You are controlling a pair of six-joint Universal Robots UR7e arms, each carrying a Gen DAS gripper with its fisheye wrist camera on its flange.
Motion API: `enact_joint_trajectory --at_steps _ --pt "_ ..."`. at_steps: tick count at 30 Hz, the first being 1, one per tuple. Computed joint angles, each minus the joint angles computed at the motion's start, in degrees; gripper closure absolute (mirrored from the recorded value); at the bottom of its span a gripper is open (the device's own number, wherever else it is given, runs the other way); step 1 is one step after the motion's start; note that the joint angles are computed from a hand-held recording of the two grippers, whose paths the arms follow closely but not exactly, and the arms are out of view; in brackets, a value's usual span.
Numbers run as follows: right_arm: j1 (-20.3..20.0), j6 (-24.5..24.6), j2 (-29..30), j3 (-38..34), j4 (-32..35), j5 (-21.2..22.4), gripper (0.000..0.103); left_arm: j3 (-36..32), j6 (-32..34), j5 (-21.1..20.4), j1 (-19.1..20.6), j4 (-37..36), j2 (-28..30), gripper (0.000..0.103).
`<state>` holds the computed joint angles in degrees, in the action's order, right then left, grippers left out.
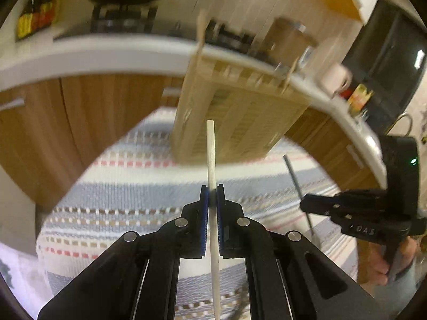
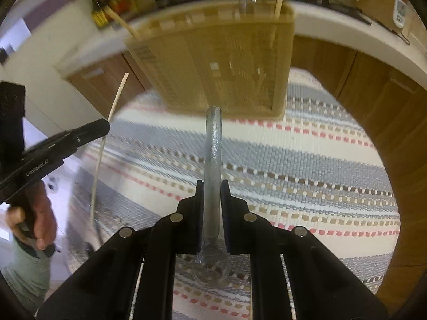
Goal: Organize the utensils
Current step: 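Lift the chopstick and grey knife and carry both toward the beige basket, then lower the chopstick and grey knife into the basket and open both tools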
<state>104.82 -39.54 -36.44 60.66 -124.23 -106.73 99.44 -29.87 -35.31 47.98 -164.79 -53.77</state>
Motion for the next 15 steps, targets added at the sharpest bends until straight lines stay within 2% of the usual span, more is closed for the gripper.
enact_joint_trajectory --at_steps 2,5,8,12,15 --pt "-0.4 -1.0 -1.1 -0.1 -0.5 3.1 0.093 0.3 5.9 1.4 -1.5 -8.4 0.7 0.1" --pt "-0.2 -2.2 -2.7 0.5 -3.0 7.9 0.093 -1.2 12.9 3.4 -2.9 -17.2 2.3 0.1" --pt "0.3 -3.7 -4.0 0.9 -6.2 11.6 0.093 -4.5 24.5 5.1 -4.3 -29.1 4.9 0.1" --pt "1.6 -4.4 -2.4 -1.5 -11.0 14.8 0.093 -11.3 40.5 4.4 -4.8 -41.2 8.8 0.1" --pt "2.2 -3.8 0.6 -6.3 -12.5 16.3 0.093 -16.8 47.3 1.8 -4.0 -45.0 11.2 0.1"
